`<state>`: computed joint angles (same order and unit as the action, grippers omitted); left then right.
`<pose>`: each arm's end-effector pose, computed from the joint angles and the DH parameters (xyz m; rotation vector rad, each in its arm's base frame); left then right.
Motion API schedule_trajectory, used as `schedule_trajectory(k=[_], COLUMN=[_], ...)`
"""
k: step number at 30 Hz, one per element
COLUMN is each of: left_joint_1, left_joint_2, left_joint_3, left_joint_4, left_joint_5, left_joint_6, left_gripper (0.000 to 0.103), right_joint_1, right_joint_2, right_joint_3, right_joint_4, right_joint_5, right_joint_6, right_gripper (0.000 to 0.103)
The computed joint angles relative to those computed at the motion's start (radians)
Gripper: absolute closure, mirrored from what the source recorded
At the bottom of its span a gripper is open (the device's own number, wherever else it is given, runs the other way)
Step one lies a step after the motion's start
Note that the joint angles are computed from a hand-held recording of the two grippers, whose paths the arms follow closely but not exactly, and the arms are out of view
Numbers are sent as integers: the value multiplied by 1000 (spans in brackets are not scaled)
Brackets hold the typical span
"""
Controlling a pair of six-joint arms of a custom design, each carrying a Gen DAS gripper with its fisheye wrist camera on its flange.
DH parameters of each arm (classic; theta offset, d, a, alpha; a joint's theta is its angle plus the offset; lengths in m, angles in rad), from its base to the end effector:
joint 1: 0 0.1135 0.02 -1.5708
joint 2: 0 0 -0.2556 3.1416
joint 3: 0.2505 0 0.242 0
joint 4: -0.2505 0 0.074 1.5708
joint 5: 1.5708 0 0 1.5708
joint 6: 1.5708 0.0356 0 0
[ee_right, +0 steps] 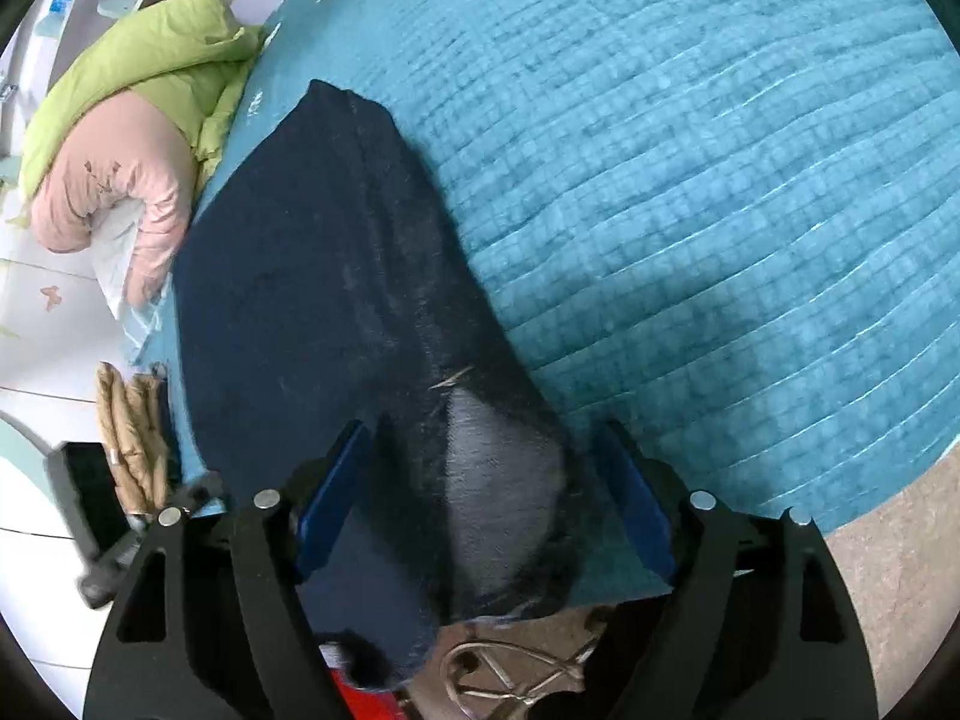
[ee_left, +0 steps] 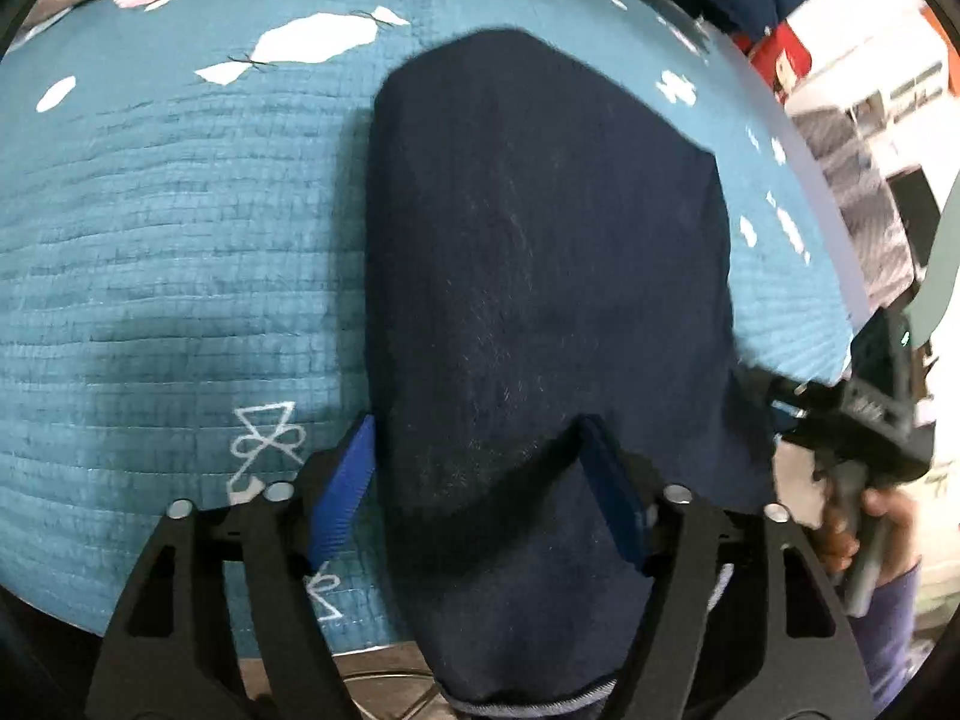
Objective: Fold large clothes
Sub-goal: 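Grasp the folded denim bundle at its ends with both grippers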
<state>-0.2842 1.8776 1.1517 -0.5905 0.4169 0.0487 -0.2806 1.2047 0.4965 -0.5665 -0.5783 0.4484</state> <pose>0.3215 -0.1089 0.1433 0.5521 2.8176 -0.6460 0.1744 -0.0300 0.1459 0.8741 2.6361 0.8572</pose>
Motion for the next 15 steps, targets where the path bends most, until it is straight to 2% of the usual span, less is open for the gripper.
schedule_trajectory(k=[2,3,5,7,8,10,12,15], left_joint_1=[-17,-24,-42,-32,-22,-17,-20,-21], left_joint_2=[6,8,44,102,116,119,112,120], left_joint_3=[2,4,26,57,60,56,47,51], left_joint_4=[5,4,-15,-37,-29,-22,-13,-6], left_joint_5=[-15,-21,-39,2,25,33,27,35], left_joint_6=[-7,-6,5,-20,-38,-31,-29,-52], left_gripper=[28,25,23,23,19,19,19,19], right_joint_1=[64,86,88,113,117,122,139,143], right_joint_2=[33,47,76,96,98,74,73,114], right_joint_3=[20,27,11,-7,-10,-4,-9,-62], right_joint_4=[8,9,70,152,165,144,177,306], right_joint_5=[-14,16,22,10,8,-16,-34,-13], right_joint_6=[25,28,71,133,143,126,151,223], right_gripper=[27,27,27,23,21,22,25,25])
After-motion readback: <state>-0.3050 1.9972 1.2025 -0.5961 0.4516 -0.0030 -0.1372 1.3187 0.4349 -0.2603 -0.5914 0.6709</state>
